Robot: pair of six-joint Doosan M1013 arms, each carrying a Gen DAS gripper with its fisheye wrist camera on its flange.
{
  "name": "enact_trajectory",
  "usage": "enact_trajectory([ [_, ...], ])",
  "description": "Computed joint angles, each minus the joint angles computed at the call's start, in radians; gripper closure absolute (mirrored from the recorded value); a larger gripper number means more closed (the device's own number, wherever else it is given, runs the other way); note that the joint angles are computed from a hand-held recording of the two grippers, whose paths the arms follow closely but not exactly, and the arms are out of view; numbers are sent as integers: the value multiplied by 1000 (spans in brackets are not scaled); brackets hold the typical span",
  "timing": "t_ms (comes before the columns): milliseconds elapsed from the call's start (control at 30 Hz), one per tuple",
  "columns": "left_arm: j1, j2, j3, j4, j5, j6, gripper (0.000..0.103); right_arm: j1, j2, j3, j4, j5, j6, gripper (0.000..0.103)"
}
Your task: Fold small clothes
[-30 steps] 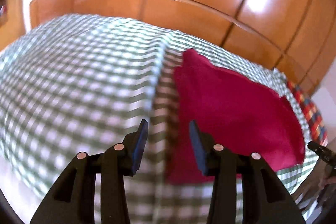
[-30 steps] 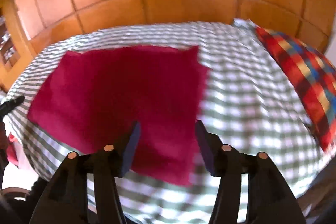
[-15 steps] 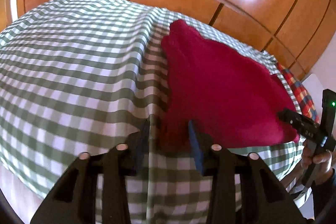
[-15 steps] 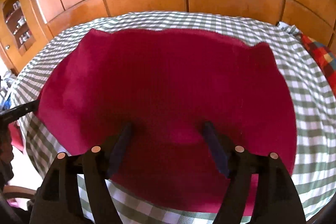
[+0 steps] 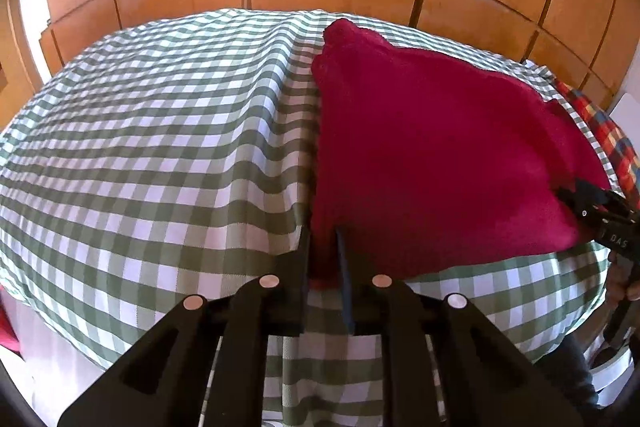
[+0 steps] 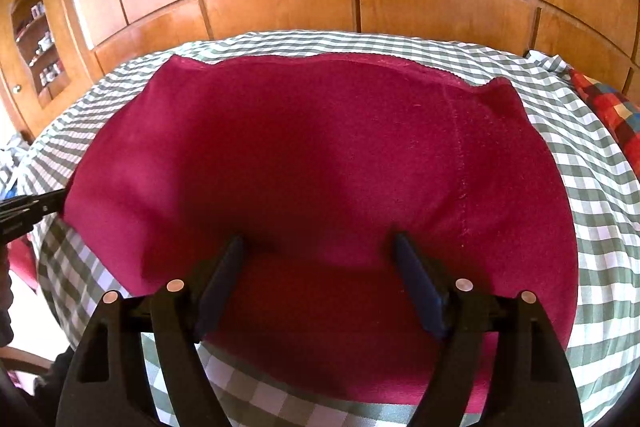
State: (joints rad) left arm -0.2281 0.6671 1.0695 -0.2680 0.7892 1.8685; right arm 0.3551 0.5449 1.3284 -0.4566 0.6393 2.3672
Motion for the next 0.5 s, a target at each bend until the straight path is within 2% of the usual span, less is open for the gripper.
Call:
enact_trajectory([
  [300,-3,-21,27,26,-30,-21,83,4,6,-11,-22,19,20,26],
  [500,-3,-32,43,45,-46,-42,74,7,6,-10,-37,23,37,26],
])
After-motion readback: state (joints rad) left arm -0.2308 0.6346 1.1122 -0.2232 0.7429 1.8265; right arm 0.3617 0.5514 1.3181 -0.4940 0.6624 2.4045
